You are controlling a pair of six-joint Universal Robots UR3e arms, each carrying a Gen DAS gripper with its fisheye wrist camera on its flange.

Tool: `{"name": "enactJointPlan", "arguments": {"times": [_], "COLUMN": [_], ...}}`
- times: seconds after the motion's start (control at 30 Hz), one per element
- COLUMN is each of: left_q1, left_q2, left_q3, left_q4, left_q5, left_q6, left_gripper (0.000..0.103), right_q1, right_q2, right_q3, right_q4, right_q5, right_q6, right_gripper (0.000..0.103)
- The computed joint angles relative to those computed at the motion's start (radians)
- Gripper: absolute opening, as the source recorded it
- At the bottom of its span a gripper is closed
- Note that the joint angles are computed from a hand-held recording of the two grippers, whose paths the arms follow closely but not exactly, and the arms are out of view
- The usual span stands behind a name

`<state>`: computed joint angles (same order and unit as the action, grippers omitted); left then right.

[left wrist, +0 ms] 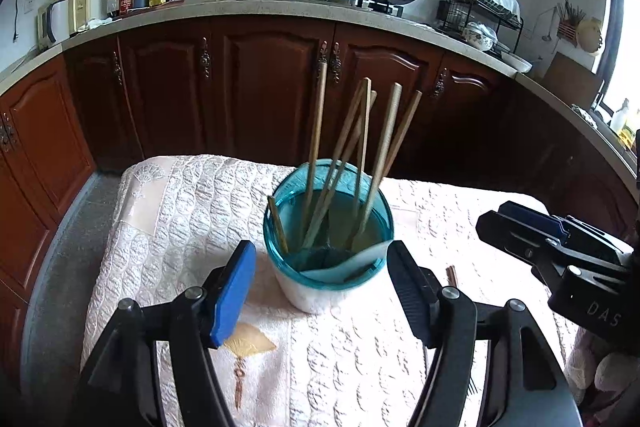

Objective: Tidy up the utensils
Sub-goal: 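Open the left tool to release the spoon while the right tool releases the chopstick, then move both open tools to the last metal spoon and wooden-handled fork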

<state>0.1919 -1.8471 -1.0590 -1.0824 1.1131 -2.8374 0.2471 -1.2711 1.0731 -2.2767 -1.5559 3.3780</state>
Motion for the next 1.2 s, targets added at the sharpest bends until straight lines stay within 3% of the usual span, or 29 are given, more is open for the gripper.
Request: {"name": "enactJointPlan", "arguments": {"times": [0.5, 1.2], "left_q1": [-0.027, -0.096], "left_q2": [0.205, 0.228], "left_q3": [-0.265, -0.368], "left_q4": [0.073, 0.118], "left_q5": [0.006, 0.063], "left_q6": [0.033, 0.037], "left_gripper": [0.070, 0.070], "right_q1": [-0.001, -0.088], "right_q2": [-0.261, -0.432], "right_q3": [0.327, 0.583], "right_q4": [-0.020, -0.006], "right_q5": [-0.078, -0.045], "right_q6": [0.046, 0.062], "right_gripper": [0.055, 0.058]}}
